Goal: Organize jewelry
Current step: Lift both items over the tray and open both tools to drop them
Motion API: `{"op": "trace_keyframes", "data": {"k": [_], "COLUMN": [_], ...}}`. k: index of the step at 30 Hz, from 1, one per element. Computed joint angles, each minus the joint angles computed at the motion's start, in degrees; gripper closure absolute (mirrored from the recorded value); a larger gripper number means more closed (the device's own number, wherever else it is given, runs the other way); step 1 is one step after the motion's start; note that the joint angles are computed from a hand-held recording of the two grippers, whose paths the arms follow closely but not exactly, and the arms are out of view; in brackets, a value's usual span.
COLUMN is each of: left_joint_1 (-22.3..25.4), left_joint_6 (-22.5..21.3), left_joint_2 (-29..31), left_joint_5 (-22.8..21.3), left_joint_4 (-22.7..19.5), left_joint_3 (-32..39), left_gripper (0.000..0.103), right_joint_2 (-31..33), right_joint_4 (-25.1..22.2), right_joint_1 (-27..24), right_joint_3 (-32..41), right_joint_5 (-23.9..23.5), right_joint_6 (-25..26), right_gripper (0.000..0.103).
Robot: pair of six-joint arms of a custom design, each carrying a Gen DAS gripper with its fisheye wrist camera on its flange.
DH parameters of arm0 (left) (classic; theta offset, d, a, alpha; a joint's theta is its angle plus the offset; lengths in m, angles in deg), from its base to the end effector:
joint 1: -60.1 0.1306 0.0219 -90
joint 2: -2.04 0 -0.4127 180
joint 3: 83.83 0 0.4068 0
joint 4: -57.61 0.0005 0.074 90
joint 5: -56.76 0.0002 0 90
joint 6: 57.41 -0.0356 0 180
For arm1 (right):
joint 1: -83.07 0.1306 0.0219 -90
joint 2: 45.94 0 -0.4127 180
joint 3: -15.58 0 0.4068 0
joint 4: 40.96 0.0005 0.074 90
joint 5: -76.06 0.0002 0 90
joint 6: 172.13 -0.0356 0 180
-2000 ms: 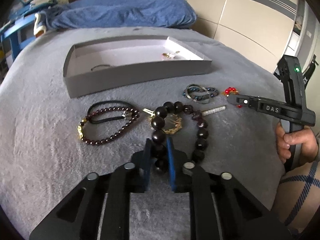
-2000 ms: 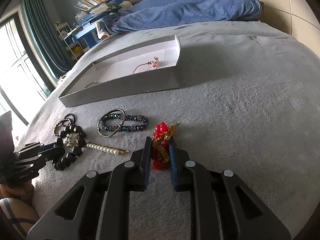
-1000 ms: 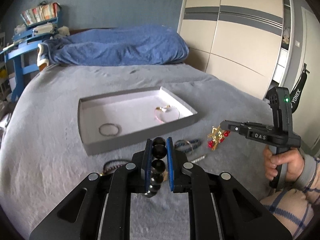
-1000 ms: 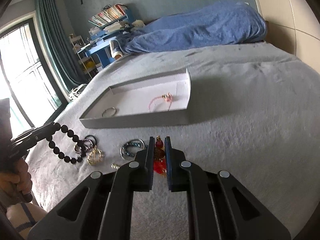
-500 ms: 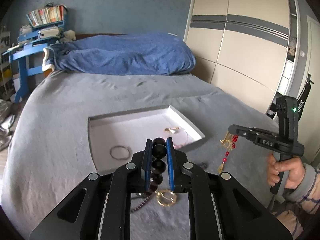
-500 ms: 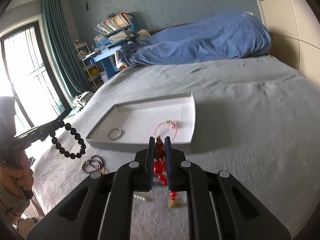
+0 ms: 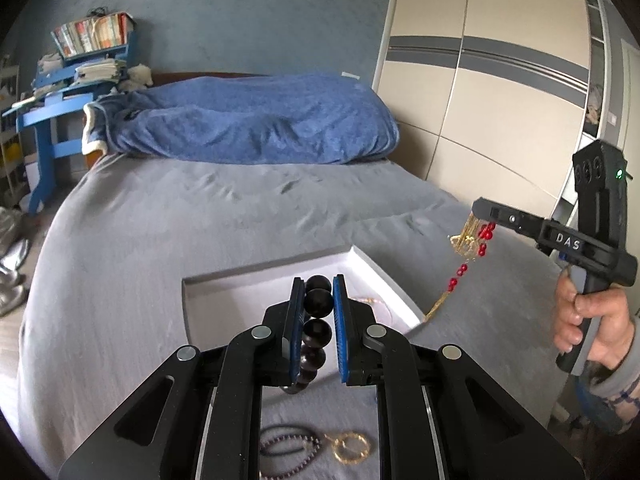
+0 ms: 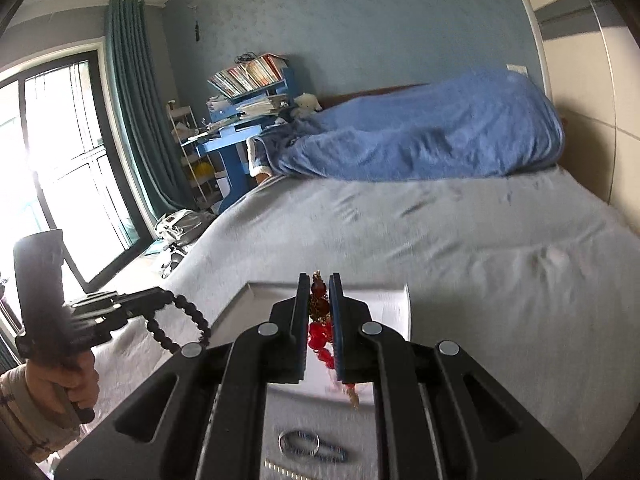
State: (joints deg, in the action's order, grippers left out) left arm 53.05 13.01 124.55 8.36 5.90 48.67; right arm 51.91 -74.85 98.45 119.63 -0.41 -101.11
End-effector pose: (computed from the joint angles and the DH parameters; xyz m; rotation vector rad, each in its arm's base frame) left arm 0.7109 -0.1122 0.4821 0.8485 2.0011 -0.7043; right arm 0.5604 0.1450 0.5327 0.2100 2.0313 0.1329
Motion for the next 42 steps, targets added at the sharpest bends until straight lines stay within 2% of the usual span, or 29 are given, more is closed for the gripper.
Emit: {"op": "trace_keyframes", "data": {"k": [4,9,21,31,40,41,42], "left_joint_1": [-0.7,-1.8,-4.1,-4.7,-4.9,-4.8,-4.7], "left_joint_6": [0.9,0.8,-0.1,-1.6,-1.2,-0.9,-0.3], "left_joint_2": [2.3,4.5,5.5,7.2,10.7,11.0,11.1], "left_joint_5": [-0.6,-1.3,-4.8,-10.7,-15.4,-15.5,-15.7], "left_joint_4": [-1.6,-3.8,-3.7,-4.1,-5.9,-6.2,-6.2], "left_joint_3": [3.8,5.8,1.2,0.4,5.5,6.0,6.4], "left_gripper": [0.088,0.088,0.088,0.088,0.088,0.086,0.078], "right_joint_2": [2.7,4.4,7.8,10.0,9.5,9.3,9.3], "right_joint_4": [-1.8,-2.2,-4.4,-6.5,-6.0,-5.9,-5.6], "right_joint_1": [-0.2,-0.3,-1.3,-1.8,-1.1,-1.1,-1.1], "right_joint_3": [3.9,4.2,1.9,-1.0,-3.0,-3.3,-3.3], "right_joint_5": [-0.4,-1.4,-3.2,-3.5,-2.5,-2.4,-2.7], "right_joint_6": [0.9,0.0,-2.8,-4.8,-4.7,-4.7,-4.7], "right_gripper": [0.093,0.093,0.093,0.093,0.092,0.090,0.083]}}
